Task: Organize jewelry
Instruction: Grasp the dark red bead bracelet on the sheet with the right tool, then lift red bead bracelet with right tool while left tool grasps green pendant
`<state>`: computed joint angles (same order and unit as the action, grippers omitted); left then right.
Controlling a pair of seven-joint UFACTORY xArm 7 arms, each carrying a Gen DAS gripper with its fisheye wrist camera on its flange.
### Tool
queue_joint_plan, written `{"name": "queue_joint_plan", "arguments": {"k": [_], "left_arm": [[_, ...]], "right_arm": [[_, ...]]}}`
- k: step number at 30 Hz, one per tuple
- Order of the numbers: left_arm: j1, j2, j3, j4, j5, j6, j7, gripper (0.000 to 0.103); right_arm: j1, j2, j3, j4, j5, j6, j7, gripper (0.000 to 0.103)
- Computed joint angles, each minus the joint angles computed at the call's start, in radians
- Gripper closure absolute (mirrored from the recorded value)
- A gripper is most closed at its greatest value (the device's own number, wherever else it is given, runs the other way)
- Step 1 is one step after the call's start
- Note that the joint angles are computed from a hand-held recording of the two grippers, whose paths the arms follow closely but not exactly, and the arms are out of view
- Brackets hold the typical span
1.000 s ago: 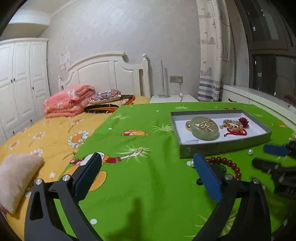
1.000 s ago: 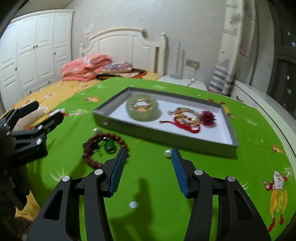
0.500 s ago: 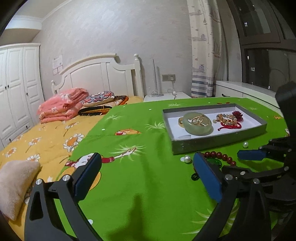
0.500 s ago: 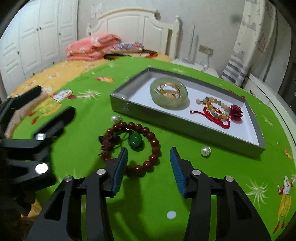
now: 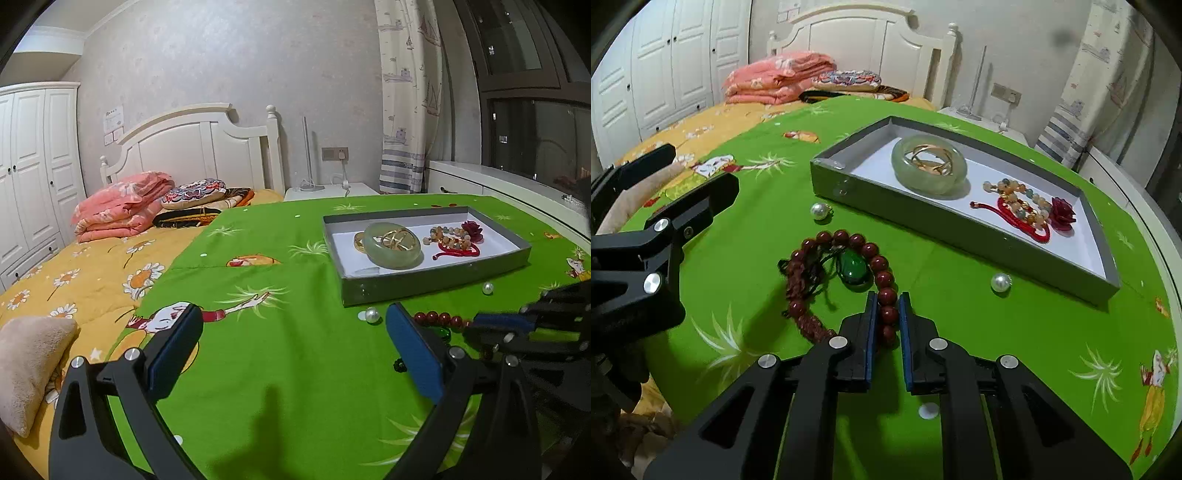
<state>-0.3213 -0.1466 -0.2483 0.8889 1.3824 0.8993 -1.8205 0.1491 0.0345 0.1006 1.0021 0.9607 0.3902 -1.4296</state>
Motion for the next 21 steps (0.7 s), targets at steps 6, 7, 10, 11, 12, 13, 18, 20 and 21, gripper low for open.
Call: {"name": "queue_joint_plan", "arguments": {"k": [6, 7, 10, 11, 12, 13, 18, 20, 21], "left_arm": [[-0.001, 0.003, 0.001, 0.002, -0.004, -0.002, 0.013, 0.007], [-0.001, 0.006, 0.002, 0.006, -0.007, -0.003, 0.021, 0.007], [-0.004, 0.021, 0.003, 0.024, -0.025, 0.003, 0.055, 0.007], [-0.005, 0.023, 0.003, 0.027, -0.026, 0.003, 0.061, 0.007], [-0.007, 0.024, 0.004, 0.030, -0.023, 0.001, 0.066, 0.007], [-0.008, 0.027, 0.004, 0.034, -0.022, -0.002, 0.068, 0.007], [-0.005, 0.051, 0.019, 0.060, -0.034, -0.102, 0.069, 0.007], [-0.010, 0.078, 0.021, 0.087, -0.043, -0.118, 0.095, 0.007], [-0.013, 0.093, 0.024, 0.103, -0.052, -0.136, 0.110, 0.008]], "right_arm": [[0.008, -0.057, -0.012, 0.000, 0.374, 0.007, -0.336, 0.092], [0.013, -0.065, -0.016, -0.001, 0.424, 0.005, -0.385, 0.092], [0.020, -0.090, -0.029, -0.003, 0.504, 0.022, -0.452, 0.092], [0.020, -0.094, -0.034, -0.001, 0.502, 0.032, -0.447, 0.092], [0.020, -0.096, -0.037, -0.001, 0.504, 0.035, -0.446, 0.092], [0.018, -0.100, -0.041, -0.001, 0.502, 0.042, -0.440, 0.092], [-0.008, -0.133, -0.077, -0.009, 0.496, 0.110, -0.406, 0.092], [-0.020, -0.143, -0.091, -0.011, 0.496, 0.122, -0.406, 0.092], [-0.029, -0.141, -0.100, -0.008, 0.497, 0.125, -0.402, 0.092]]}}
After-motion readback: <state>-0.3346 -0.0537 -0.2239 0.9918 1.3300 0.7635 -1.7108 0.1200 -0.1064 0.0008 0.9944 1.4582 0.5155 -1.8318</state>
